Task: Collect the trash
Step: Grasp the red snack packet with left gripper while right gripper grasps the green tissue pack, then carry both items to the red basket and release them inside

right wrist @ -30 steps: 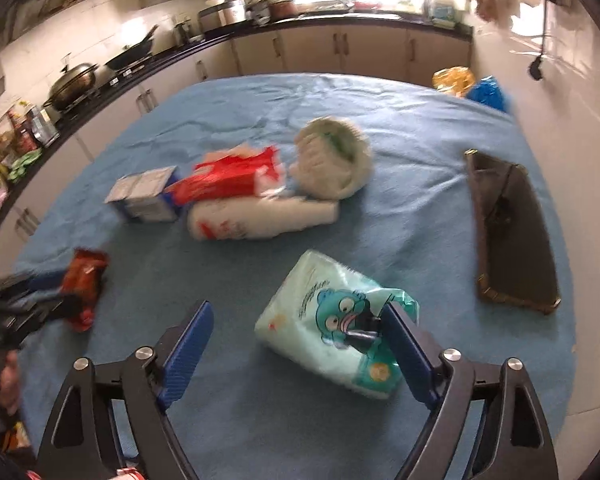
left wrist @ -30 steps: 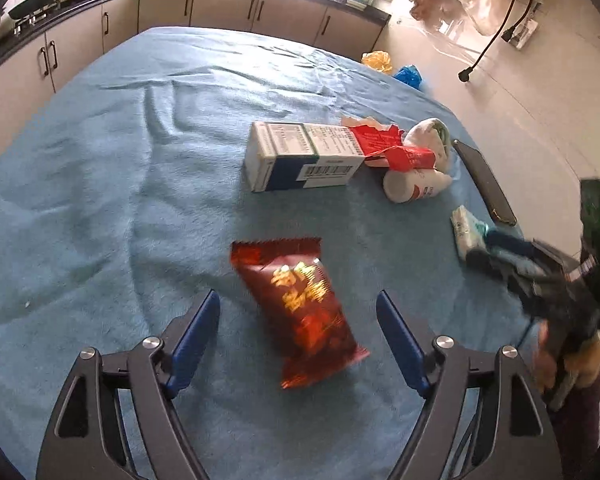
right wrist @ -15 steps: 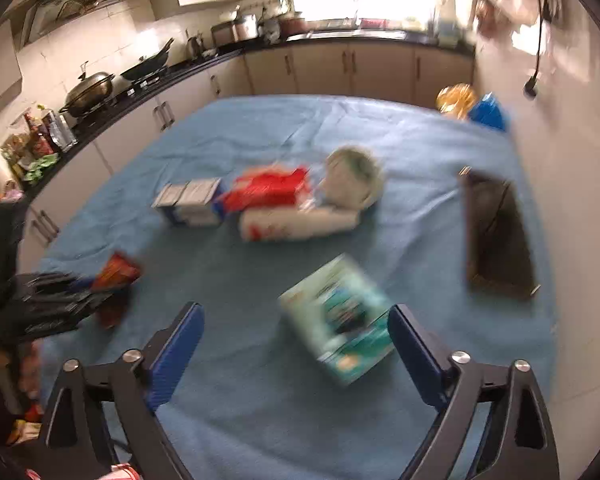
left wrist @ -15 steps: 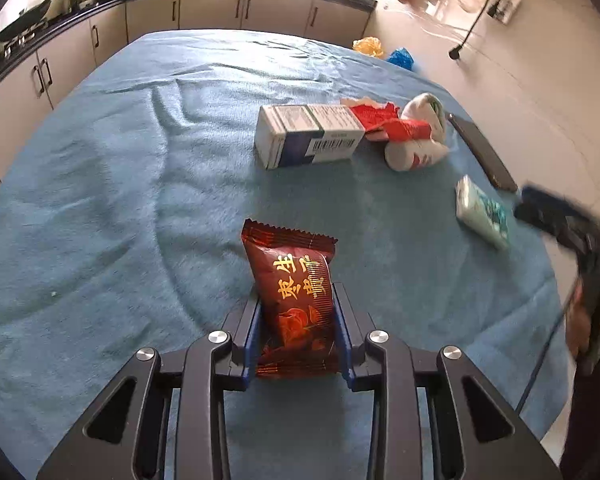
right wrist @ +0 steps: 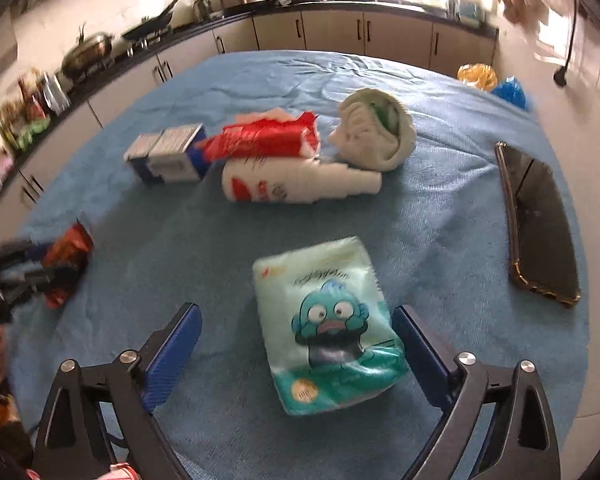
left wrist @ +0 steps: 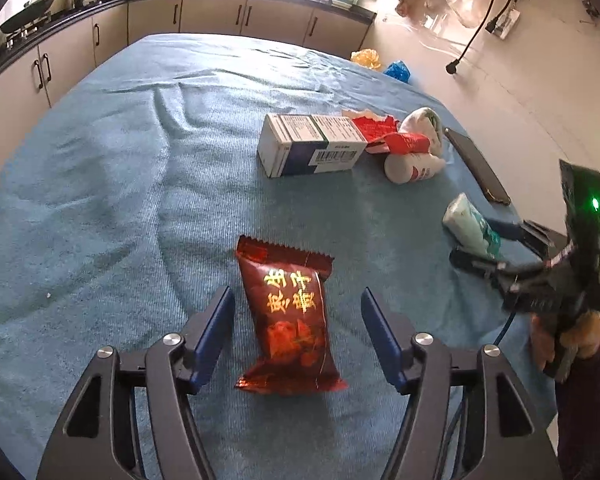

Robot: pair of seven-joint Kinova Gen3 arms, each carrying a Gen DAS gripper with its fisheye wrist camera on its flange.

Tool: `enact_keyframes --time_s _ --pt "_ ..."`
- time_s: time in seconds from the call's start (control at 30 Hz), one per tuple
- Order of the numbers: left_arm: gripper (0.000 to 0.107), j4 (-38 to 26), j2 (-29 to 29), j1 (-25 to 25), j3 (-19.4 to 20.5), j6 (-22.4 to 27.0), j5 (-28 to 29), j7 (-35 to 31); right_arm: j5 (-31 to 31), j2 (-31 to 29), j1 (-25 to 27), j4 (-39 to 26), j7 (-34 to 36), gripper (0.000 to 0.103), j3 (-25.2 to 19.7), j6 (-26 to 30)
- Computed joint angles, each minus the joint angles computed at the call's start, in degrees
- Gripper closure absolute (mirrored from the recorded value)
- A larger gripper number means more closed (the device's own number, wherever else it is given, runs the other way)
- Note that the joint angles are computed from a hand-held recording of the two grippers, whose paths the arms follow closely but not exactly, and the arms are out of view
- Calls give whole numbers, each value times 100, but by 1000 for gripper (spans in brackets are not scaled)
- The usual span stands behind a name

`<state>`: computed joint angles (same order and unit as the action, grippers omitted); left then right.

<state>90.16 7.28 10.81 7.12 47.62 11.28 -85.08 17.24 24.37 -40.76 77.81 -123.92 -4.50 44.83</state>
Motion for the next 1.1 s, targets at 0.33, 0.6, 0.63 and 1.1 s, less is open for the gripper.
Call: enact_keyframes --time_s 0.33,0.6,0.63,1.1 --pt "78 333 -414 -59 -107 -46 -166 332 717 -85 -584 -30 -1129 64 168 397" --pt "78 963 -1463 -270 -193 -58 -420 520 1467 -506 -1081 208 -2062 64 37 312" --pt "78 1009 -1558 -296 -201 -48 -453 540 1577 -544 -1160 210 -2166 64 4 331" --pt "77 1993 -3071 -1169 -138 -142 -1576 1265 2337 -358 -2068 -480 -2466 64 -342 664"
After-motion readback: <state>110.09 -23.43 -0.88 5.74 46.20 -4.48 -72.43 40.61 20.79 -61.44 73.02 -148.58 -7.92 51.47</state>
